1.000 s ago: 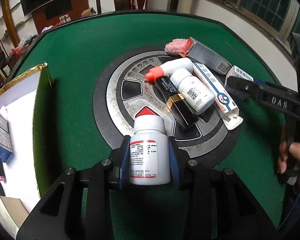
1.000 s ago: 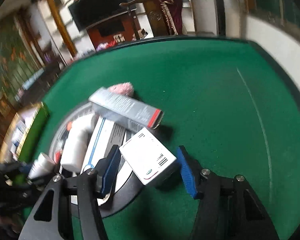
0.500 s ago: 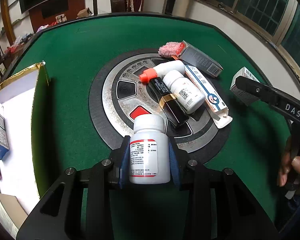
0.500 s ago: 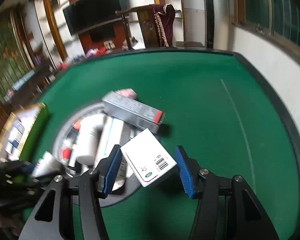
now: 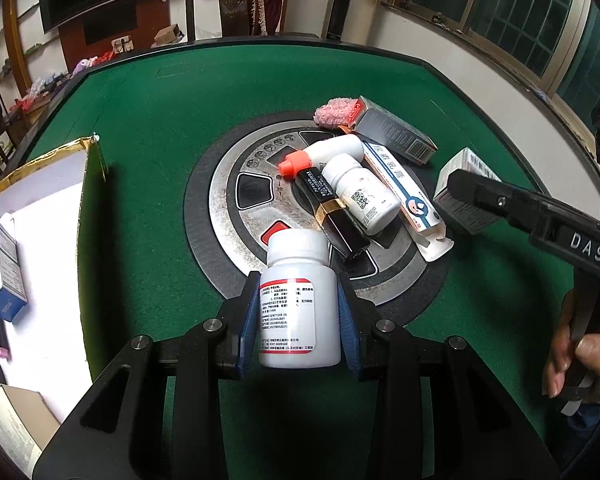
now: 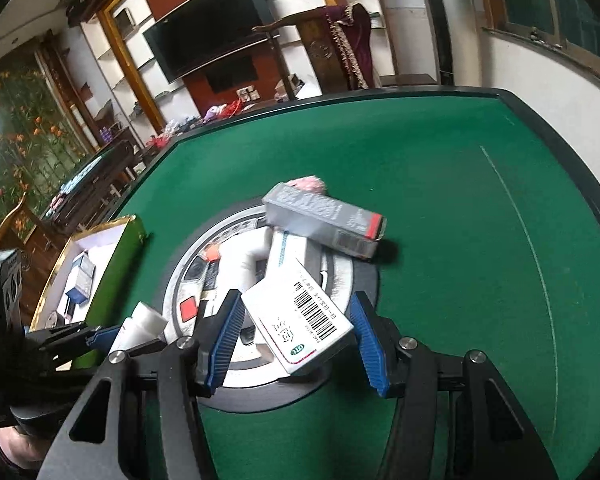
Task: Organize objects
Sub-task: 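Carry the pill bottle and white barcode box over the tray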
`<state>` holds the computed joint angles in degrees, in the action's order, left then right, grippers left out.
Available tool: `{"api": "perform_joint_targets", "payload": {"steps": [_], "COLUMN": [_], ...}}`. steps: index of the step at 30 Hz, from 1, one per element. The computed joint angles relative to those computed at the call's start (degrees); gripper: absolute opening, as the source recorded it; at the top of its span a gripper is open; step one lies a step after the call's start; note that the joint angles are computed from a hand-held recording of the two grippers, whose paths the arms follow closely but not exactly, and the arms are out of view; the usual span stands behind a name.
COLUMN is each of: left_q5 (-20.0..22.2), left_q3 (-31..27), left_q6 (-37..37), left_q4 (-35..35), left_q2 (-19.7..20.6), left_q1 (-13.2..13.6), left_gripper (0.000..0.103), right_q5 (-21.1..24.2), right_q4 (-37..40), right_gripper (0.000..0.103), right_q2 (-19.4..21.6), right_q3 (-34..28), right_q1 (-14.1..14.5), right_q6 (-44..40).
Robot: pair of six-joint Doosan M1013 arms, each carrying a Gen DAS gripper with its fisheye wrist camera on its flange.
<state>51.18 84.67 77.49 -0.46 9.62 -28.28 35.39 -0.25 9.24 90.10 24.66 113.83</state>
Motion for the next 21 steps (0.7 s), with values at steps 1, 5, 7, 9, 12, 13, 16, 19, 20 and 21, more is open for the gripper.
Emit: {"api": "perform_joint_targets", "payload": {"steps": [1, 5, 7, 9, 12, 13, 16, 19, 20, 21], "left_q5": [-0.11, -0.96, -1.53, -2.31, -3.10, -3.35, -4.25, -5.03, -5.26, -5.41], "left_q3": [0.01, 0.49, 0.71, 1.06, 1.49, 1.64, 2.25, 2.88, 3.14, 3.37], "left_q6": [-0.04, 0.27, 0.37, 0.49, 0.70, 0.73, 0.63, 0.02, -0.31, -0.57], "left_q4": [-0.18, -0.95, -1.19, -1.77, -2.50, -2.69, -3.39, -3.71, -3.73, -3.63], "left_q2": [-0.12, -1.07, -1.65, -2.32, -3.28, -3.58, -4.57, -5.45, -5.72, -5.99], "left_q1": [0.09, 0.49, 0.70, 1.13, 1.88, 2.16, 3.34, 4.79, 5.26, 5.78], "left_gripper": [0.035, 0.035, 0.035, 0.035, 0.035, 0.035, 0.035, 0.035, 0.035, 0.035], "right_q5": [0.04, 0.13, -0.05, -0.17, -0.14, -0.16, -0.51, -0.65, -0.50, -0.29], "right_q4": [-0.08, 0.46, 1.13, 1.29, 2.00, 2.12, 3.17, 5.11, 5.48, 5.81], "right_gripper": [0.055, 0.055, 0.055, 0.055, 0.055, 0.055, 0.055, 0.055, 0.055, 0.055], "right_q2": [0.03, 0.17, 0.12, 0.14, 0.25, 0.27, 0.26, 0.45, 0.62, 0.86], "right_q3": [-0.01, -0.20, -0.18, -0.27, -0.45, -0.44, -0.60, -0.96, -1.22, -1.57], "right_q1": [0.20, 0.75, 0.90, 1.14, 1.49, 1.61, 1.98, 2.44, 2.65, 2.98], "right_q6": [0.00, -0.66, -1.41, -1.66, -2.16, -2.16, -2.83, -4.10, -4.47, -4.98]}}
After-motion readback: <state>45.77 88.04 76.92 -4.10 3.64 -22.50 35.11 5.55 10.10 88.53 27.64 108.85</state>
